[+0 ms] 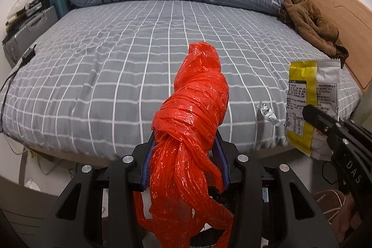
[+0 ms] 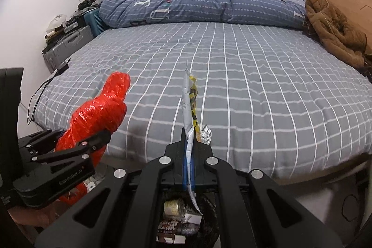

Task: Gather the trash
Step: 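Lift the red bag and yellow packet and carry them down over the bin, then open the right tool to drop the yellow packet while the left tool releases the red bag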

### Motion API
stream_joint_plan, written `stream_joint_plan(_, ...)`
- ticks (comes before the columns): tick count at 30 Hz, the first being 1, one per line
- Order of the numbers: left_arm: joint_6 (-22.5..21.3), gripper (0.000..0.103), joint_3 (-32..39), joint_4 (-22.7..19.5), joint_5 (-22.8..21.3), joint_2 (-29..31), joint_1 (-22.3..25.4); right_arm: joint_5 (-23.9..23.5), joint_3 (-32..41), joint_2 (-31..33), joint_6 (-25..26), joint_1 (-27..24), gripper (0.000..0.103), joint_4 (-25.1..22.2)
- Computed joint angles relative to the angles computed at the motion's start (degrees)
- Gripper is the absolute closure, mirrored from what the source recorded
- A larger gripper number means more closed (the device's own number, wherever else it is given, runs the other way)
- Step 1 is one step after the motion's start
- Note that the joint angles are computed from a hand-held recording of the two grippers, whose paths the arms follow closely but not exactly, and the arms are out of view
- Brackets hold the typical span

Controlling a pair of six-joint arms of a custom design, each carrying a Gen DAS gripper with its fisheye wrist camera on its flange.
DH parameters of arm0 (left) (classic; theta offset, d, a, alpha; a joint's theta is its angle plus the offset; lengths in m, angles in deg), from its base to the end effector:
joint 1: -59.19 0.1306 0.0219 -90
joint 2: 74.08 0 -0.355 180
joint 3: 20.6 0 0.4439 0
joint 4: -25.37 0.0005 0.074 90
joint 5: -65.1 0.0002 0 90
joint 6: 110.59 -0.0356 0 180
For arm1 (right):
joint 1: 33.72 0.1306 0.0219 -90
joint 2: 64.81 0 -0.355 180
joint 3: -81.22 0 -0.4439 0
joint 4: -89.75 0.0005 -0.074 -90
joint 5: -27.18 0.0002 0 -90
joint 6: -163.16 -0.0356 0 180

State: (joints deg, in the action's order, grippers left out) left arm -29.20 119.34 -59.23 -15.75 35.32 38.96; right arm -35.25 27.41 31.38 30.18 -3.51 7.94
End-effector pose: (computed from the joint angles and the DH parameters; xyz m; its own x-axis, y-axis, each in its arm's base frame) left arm 0.5478 -0.2084 0.6025 -0.6869 0.4107 -0.5996 0.5379 0.8421 -0.0394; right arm 0.4490 0.2418 0.6224 -0.6324 0.3311 -0.7003 0.3177 0.9354 0.1554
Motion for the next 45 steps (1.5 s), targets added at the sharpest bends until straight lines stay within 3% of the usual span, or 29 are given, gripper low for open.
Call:
stream_joint_plan(12, -1.7, 0.06, -12.1, -0.1, -0.2, -8.7, 1.1, 0.2, -4.0, -2.5, -7.8, 5.1, 0.102, -4.4)
stream_joint_plan(26, -4.8, 0.06, -19.5, -2.3, 0.0, -14.0, 4.0, -1.7, -5.9, -2.2, -14.4, 10.2, 0.102, -9.3)
stream_joint_plan(36, -6.3, 0.06, -27.7, -0.7, -1.7, -15.7, 5.0, -8.2, -12.6, -2.2, -15.7, 10.0, 0.102, -6.9)
stream_joint_plan(45, -6.9, 0.06, -30.2, -0.8, -2.9, -12.1, 5.6, -14.9, -16.5, -0.6, -14.2, 7.6, 0.102, -3.1)
